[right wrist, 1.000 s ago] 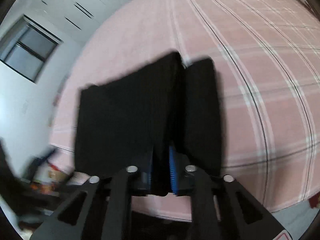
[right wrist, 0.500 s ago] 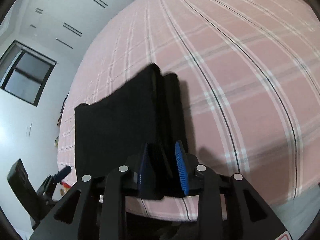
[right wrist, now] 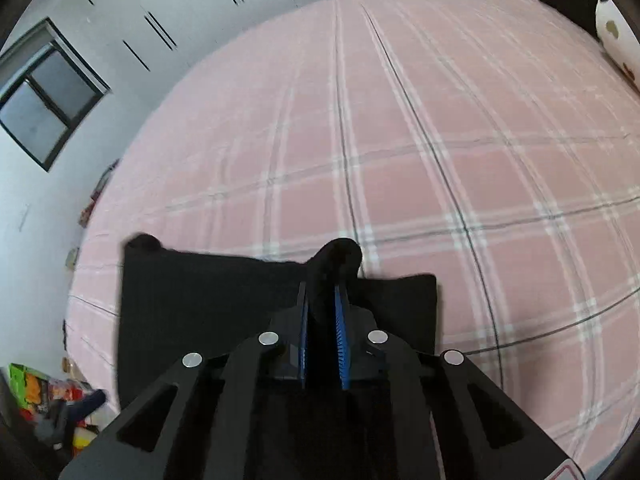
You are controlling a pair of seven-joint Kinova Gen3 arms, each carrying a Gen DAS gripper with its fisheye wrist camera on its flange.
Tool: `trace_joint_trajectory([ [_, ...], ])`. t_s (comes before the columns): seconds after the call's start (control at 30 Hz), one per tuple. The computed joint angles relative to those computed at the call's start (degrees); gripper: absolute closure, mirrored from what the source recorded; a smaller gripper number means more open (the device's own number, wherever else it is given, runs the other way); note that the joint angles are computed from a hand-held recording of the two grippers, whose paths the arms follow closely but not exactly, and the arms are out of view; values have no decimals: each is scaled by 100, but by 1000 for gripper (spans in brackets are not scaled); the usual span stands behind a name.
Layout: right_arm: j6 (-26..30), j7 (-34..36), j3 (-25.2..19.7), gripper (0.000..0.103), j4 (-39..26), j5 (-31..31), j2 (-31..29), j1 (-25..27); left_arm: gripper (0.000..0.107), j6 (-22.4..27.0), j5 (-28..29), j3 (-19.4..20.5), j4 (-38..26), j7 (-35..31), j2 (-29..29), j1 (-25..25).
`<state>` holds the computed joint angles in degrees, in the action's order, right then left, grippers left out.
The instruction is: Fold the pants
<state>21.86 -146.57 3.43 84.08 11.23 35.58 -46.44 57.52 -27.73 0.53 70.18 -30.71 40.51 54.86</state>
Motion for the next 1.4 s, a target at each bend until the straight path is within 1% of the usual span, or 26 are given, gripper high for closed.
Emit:
trace_joint_trajectory([
  [0.07, -201, -411, 417, 95, 338, 139, -247, -341, 12, 2, 58, 22, 12, -20, 10, -66],
  [0.1, -205, -496, 471, 95, 444, 68, -293, -353, 12, -26, 79, 29, 37, -26, 4, -93],
  [0.13, -124, -488, 418, 95, 444, 69, -232, -272, 12, -54, 101, 34, 61, -31, 3, -118],
  [0.2, -125, -192, -6, 92, 419, -106, 96, 159, 12, -49, 144, 40, 51, -41, 33, -152],
  [0.23, -191, -91, -174, 84, 444, -216, 152, 320, 12, -33, 169, 42, 31, -45, 53, -166],
  [0.27, -313, -82, -237, 83, 549, -400, 102, 417, 12, -4, 193, 39, -1, -49, 78, -183],
  [0.3, -528, -162, -196, 75, 757, -518, -54, 408, 12, 56, 217, 35, -42, -48, 101, -187],
  [0.33, -761, -301, -61, 69, 994, -545, -229, 293, 12, 72, 234, 39, -40, -59, 97, -194],
  [0.4, -1170, -611, 357, 66, 1495, -416, -630, -158, 12, 31, 239, 19, 47, -20, 39, -193],
  [0.43, -1271, -628, 464, 60, 1734, -407, -796, -324, 12, -16, 238, 0, 114, 42, -3, -191],
  [0.5, -1195, -597, 429, 48, 1925, -547, -897, -399, 12, -273, 286, -17, 378, 250, -162, -236],
  [0.6, -988, -789, 286, 42, 2109, -619, -892, -415, 11, -754, 463, 101, 843, 486, -420, -504],
  [0.63, -1017, -793, 155, 37, 2128, -671, -852, -305, 11, -827, 563, 70, 925, 513, -466, -547],
  [0.77, -1392, -397, -770, 29, 2176, -1190, -663, 502, 9, -1468, 818, 49, 1568, 853, -804, -881],
  [0.87, -916, 122, -1394, 22, 1675, -1316, -326, 1021, 9, -2108, 1349, 222, 2026, 677, -889, -1460],
  [0.93, -591, 510, -1832, 19, 1345, -1573, -57, 1420, 9, -2574, 1815, 517, 2264, 403, -849, -1991],
  [0.97, -544, 578, -1899, 17, 1281, -1610, -9, 1499, 9, -2807, 2048, 669, 2356, 263, -798, -2224],
  [1.0, -559, 562, -1870, 17, 1268, -1584, -2, 1472, 9, -3040, 2209, 733, 2475, 133, -784, -2351],
  [1.03, -613, 638, -1744, 25, 1276, -1642, -21, 1350, 9, -3197, 2277, 714, 2552, 27, -788, -2371],
  [1.07, -690, 803, -1719, 39, 1287, -1622, -32, 1309, 14, -3261, 2252, 627, 2555, -86, -796, -2285],
  [1.1, -859, 980, -1799, 50, 1358, -1693, -73, 1357, 47, -3379, 2250, 643, 2599, -291, -866, -2233],
  [1.13, -1004, 1065, -1775, 63, 1466, -1768, -177, 1311, 65, -3405, 2341, 745, 2562, -468, -898, -2287],
  [1.2, -1189, 1023, -1520, 65, 1669, -1815, -438, 1011, 78, -3176, 2355, 639, 2488, -629, -1091, -2124],
  [1.27, -1309, 1024, -1514, 66, 1860, -1872, -657, 925, 80, -2881, 2256, 473, 2431, -654, -1348, -1892],
  [1.3, -1228, 995, -1438, 66, 1900, -1887, -705, 828, 80, -2767, 2225, 520, 2483, -708, -1496, -1905],
  [1.4, -664, 919, -1393, 62, 1711, -1945, -422, 809, 72, -2304, 2361, 619, 2333, -779, -1331, -1922],
])
